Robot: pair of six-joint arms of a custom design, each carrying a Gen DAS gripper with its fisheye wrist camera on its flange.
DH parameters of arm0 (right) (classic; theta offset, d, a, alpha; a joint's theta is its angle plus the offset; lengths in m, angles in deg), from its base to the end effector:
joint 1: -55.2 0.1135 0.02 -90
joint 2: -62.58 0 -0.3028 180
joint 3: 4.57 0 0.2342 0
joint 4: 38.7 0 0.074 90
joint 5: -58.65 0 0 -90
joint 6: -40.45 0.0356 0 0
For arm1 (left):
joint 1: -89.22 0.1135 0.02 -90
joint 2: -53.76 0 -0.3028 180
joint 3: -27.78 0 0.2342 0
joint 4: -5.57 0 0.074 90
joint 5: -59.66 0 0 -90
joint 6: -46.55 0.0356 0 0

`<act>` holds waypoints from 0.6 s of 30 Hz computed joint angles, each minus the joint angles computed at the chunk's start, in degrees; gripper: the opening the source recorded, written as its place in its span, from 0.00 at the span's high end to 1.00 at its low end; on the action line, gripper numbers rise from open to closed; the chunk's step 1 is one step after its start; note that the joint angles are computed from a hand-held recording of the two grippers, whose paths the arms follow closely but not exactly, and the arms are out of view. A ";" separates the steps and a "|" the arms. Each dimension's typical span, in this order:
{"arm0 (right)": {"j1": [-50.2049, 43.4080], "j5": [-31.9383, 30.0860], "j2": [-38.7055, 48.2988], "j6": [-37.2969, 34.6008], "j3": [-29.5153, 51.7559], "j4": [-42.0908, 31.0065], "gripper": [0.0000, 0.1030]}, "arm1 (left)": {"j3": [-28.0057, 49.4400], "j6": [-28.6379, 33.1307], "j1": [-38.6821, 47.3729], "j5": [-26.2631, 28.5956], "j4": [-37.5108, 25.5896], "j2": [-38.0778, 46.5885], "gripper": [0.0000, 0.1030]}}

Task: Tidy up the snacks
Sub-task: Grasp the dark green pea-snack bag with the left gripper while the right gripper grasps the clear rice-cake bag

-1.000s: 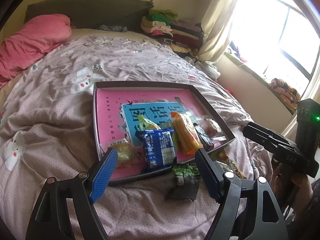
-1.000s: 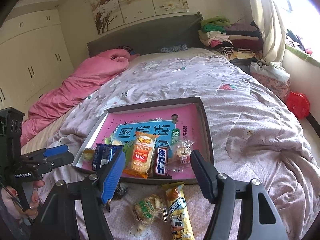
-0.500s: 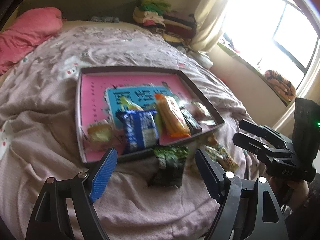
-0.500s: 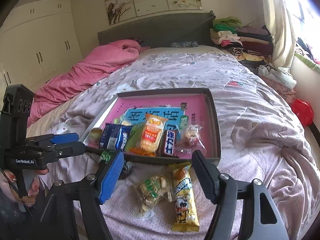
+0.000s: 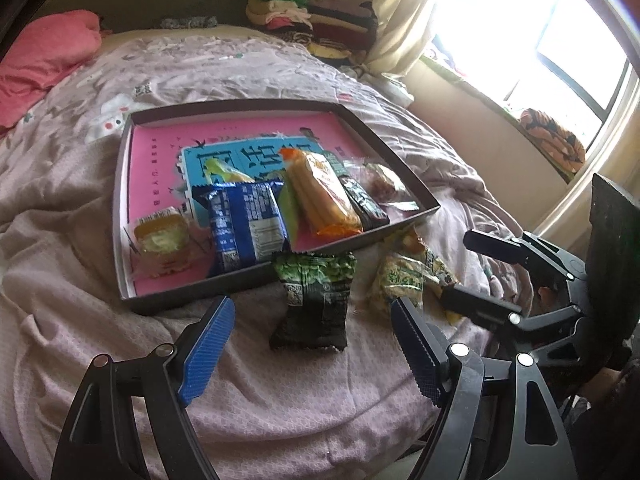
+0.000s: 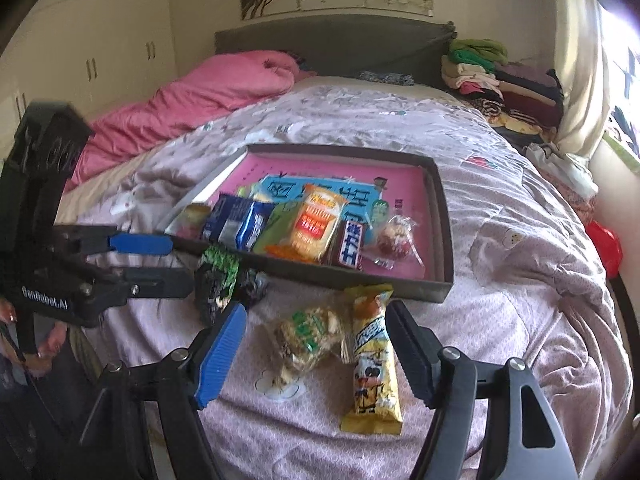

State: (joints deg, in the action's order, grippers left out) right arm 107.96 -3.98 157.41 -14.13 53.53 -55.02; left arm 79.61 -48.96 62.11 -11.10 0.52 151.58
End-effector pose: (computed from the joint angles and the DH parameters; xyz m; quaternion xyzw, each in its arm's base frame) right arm 0.1926 0.2263 0.1908 -0.0648 0.9223 0.0531 0.3773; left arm 0.2542 -0.1433 0.1614 0.2289 0.9026 -0.2435 0.2713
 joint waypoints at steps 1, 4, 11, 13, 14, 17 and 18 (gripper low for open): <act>0.05 -0.25 0.32 -0.37 0.06 0.05 0.30 | 0.13 0.05 -0.08 0.11 -0.14 0.34 0.21; -0.13 -1.30 1.46 -1.08 0.45 -0.04 0.30 | 0.31 0.20 -0.42 0.21 -0.26 1.18 0.21; -0.39 -3.20 4.53 -4.03 1.09 0.63 0.30 | 1.29 0.39 -0.92 0.20 -0.84 3.61 0.21; -0.22 -3.58 5.82 -4.92 1.83 0.27 0.30 | 1.80 0.30 -0.85 0.25 -1.16 4.51 0.21; -0.15 -3.66 6.62 -5.68 2.25 0.18 0.30 | 2.00 0.18 -0.72 0.45 -1.26 4.89 0.21; 0.01 -3.51 7.90 -6.79 2.51 0.60 0.30 | 2.31 -0.28 -0.53 0.67 -0.97 5.68 0.21; -0.07 -3.63 8.12 -6.88 2.41 0.99 0.30 | 2.47 -0.49 -0.52 0.80 -0.82 5.95 0.21</act>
State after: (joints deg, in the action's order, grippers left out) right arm 107.89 -7.60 165.53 -21.01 55.95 -54.03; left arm 82.08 -49.46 61.59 -10.30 -0.29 157.53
